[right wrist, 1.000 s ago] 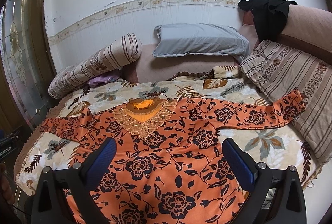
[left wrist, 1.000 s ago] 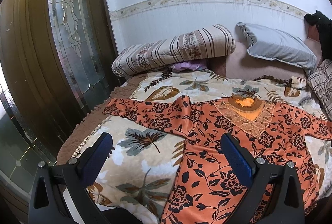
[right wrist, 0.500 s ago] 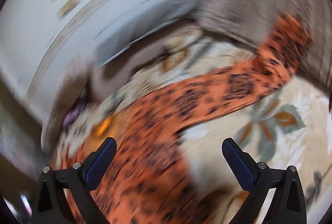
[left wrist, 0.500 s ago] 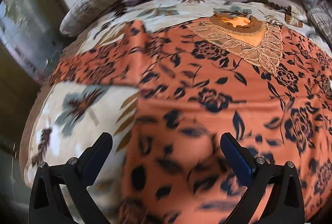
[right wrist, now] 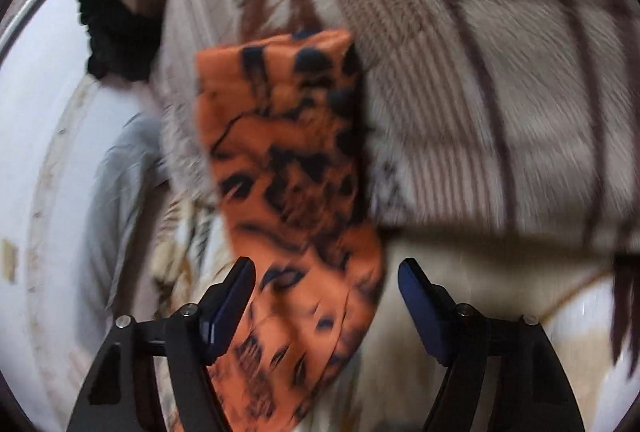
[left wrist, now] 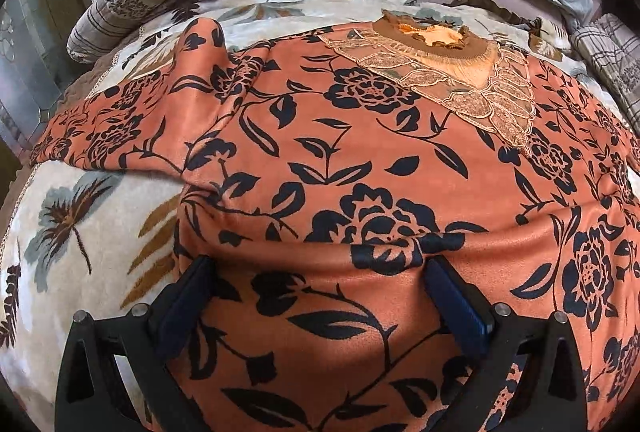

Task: Fold small clothes
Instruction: 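Grasp the sleeve cuff with the right gripper and lift it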

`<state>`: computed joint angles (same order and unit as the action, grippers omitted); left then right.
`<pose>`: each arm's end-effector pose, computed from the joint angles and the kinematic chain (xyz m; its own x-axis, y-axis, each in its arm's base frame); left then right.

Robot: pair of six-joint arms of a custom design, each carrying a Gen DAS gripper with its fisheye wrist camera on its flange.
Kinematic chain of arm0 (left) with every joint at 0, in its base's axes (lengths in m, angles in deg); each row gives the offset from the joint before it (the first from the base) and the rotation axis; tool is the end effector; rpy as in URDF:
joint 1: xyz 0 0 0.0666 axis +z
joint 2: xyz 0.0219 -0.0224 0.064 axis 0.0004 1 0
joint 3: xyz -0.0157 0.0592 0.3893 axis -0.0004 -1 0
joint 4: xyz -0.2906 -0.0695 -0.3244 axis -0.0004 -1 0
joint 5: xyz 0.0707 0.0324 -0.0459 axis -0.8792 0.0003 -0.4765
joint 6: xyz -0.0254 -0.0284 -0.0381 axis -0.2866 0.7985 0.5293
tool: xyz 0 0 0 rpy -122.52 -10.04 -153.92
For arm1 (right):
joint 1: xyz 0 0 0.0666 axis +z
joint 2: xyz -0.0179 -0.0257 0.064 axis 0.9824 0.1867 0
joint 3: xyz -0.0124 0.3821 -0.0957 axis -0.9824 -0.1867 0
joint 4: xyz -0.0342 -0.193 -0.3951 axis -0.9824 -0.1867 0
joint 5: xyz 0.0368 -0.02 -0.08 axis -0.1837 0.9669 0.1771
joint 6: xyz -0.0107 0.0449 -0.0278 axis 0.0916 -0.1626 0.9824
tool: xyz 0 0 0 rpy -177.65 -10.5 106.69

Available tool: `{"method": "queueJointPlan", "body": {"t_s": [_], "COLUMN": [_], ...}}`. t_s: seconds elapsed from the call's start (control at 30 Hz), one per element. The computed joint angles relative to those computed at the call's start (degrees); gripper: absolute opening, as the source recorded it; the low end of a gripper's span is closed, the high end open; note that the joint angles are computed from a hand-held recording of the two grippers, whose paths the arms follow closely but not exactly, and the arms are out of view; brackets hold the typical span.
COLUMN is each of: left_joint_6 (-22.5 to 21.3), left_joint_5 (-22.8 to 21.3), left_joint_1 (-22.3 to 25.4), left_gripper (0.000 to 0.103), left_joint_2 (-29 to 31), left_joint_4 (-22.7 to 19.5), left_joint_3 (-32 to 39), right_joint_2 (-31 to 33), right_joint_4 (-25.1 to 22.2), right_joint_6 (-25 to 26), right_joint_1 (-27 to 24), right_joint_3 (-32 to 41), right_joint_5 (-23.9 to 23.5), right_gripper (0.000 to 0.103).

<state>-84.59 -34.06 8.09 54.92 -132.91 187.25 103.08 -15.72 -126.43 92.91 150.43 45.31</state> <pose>0.8107 0.1028 0.2756 -0.6735 0.5002 -0.5442 0.5591 0.8263 0.0674 0.4576 0.0833 0.2964 0.5558 0.7195 -0.4164 0.7222 -0.1698 0.6705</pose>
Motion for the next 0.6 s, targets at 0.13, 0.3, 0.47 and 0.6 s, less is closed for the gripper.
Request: {"method": "queueJointPlan", "body": {"t_s": [0.13, 0.3, 0.47, 0.6], "left_joint_6": [-0.46, -1.23, 1.5, 4.53], "left_joint_5": [-0.34, 0.23, 1.43, 2.62], "left_joint_1": [-0.07, -0.02, 0.76, 2.0], "left_gripper": [0.103, 0.103, 0.103, 0.103], "left_joint_2": [1.27, 1.39, 1.22, -0.87], "left_joint_4": [-1.36, -1.69, -1.85, 2.33], "left_joint_3": [2.09, 2.67, 3.89, 2.06], "right_joint_2": [2.31, 3.87, 8.46, 18.03], "right_joint_4": [-0.32, 1.98, 17.2, 27.48], "right_joint_6": [5.32, 15.44, 43.06, 61.65], "right_joint_1": [-3.13, -2.68, 1.77, 5.47], "right_joint_3": [1.73, 6.08, 17.28, 30.99], "right_joint_5": [-0.14, 1.89, 3.6, -4.86], "right_gripper": [0.061, 0.01, 0.009, 0.009]}}
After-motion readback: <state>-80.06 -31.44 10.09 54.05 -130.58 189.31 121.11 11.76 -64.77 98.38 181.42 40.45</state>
